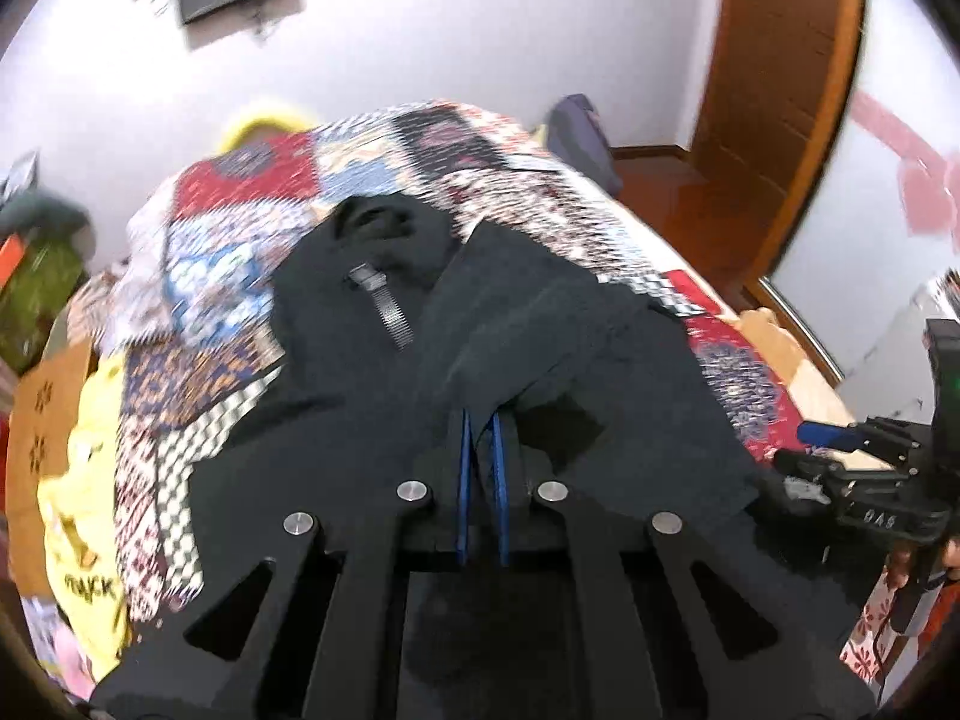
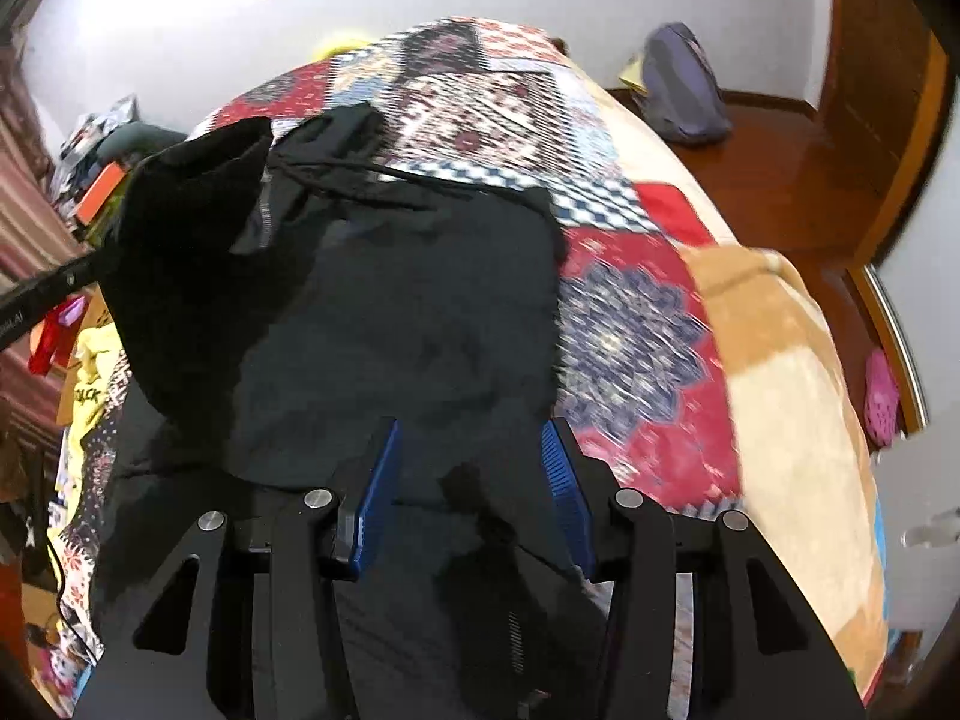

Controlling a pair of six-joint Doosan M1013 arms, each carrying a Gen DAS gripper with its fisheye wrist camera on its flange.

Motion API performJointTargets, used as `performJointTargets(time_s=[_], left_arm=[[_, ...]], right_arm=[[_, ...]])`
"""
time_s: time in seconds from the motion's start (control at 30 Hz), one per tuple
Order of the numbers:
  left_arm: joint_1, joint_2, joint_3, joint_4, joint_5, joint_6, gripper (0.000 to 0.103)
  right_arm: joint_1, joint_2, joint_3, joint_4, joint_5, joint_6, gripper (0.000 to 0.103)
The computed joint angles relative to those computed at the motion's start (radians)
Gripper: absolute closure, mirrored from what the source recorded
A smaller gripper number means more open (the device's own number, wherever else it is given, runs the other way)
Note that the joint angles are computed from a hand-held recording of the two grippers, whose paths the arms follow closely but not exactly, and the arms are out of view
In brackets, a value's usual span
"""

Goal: Fold large clothes

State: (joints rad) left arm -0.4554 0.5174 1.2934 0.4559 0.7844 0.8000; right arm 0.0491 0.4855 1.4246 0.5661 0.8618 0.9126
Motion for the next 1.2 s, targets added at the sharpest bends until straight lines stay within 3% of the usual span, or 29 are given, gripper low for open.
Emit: performJointTargets(time_s=[0.3,0.53,0.63,0.77,0.83,1.07,1.2], left_arm=[[0.043,-0.07,0.179,-0.051,-0.039,-0.089,0.095],[0.098,-0.077,0.274,-0.244,-0.133,-0.068,0.091],[0.121,-0.086,0.312,-0.352,-0.225,-0.023,0.089],[0.156,-0.113,0.386,-0.578,-0.413,0.077,0.071],[0.168,-0.119,0.405,-0.67,-0.468,0.118,0.065],[0.191,-0.098,0.381,-0.598,-0.442,-0.041,0.065],[0.176,-0.106,0.353,-0.428,-0.404,-0.13,0.091]], right_arm=[[0.053,0.024,-0.012,-0.051,0.03,0.0,0.058],[0.066,0.027,-0.001,-0.1,0.036,0.026,0.058],[0.067,0.024,0.003,-0.106,0.03,0.031,0.058],[0.066,0.02,0.008,-0.088,0.014,0.019,0.058],[0.068,0.019,0.008,-0.092,0.006,0.027,0.058],[0.069,0.018,0.007,-0.096,0.0,0.045,0.058],[0.068,0.016,0.003,-0.104,-0.004,0.05,0.058]])
